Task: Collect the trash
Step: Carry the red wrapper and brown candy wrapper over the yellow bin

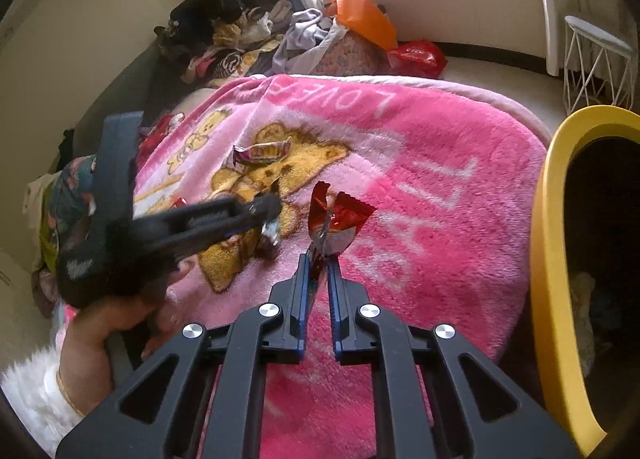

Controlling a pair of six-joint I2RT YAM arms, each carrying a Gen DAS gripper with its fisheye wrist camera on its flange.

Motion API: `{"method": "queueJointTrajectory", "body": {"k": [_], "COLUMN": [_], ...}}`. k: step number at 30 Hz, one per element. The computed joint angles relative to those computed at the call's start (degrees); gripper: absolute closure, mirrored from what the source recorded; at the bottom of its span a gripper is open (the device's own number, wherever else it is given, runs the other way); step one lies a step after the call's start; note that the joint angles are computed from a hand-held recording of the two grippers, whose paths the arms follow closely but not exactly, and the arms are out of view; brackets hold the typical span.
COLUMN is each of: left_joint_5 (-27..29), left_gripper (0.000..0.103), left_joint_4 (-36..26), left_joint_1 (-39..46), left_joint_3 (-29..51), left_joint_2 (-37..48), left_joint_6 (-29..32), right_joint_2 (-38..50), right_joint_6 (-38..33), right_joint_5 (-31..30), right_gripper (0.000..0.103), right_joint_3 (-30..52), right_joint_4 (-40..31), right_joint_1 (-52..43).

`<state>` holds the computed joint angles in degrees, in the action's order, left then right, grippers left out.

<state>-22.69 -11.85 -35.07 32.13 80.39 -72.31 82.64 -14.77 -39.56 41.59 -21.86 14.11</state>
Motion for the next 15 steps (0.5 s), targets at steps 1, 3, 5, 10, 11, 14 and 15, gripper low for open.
{"method": "queueJointTrajectory", "body": {"k": [1,3,5,10,11,14,15], "left_joint_5": [-0.93,-2.64,-4.21,-8.2,-8.85,-10.39,-10.94], "left_gripper": [0.092,0.093,0.093,0.093,0.093,0.093,0.093], "left_joint_4": [-0.56,-1.71,-2.31,-6.44,-7.19,-8.68,-9.46], "left_joint_1": [-1.28,-3.73,-6.08,-10.32,-11.07,-13.07,-13.78], "left_joint_3": [-0.22,-0.49,-0.41,1.96,2.7,4.21,4.86], "left_joint_2": [-0.6,-1.91,-2.19,-3.87,-3.94,-4.27,-4.33], "left_joint_6": [-0.99,-2.63,-4.3,-6.11,-6.33,-6.93,-7.04], "right_joint_2": [-0.03,-0.13,-0.53,-2.33,-2.81,-3.27,-3.49], "right_joint_6": [-0.17,-0.24,0.18,-0.76,-1.13,-2.19,-2.62], "right_joint_5": [-0.29,-0.82,-0.86,-1.98,-2.22,-3.25,-3.48], "right_gripper": [0.095,0.095,0.095,0.095,0.095,0.095,0.095], "right_joint_3": [0.16,0.47,0.58,0.67,0.68,1.11,1.23], "right_joint_4": [-0.32,-0.47,-0.16,-1.37,-1.72,-2.9,-3.24], "right_joint_1": [-0.51,-1.39,-1.57,-3.94,-4.56,-6.57,-7.31]}}
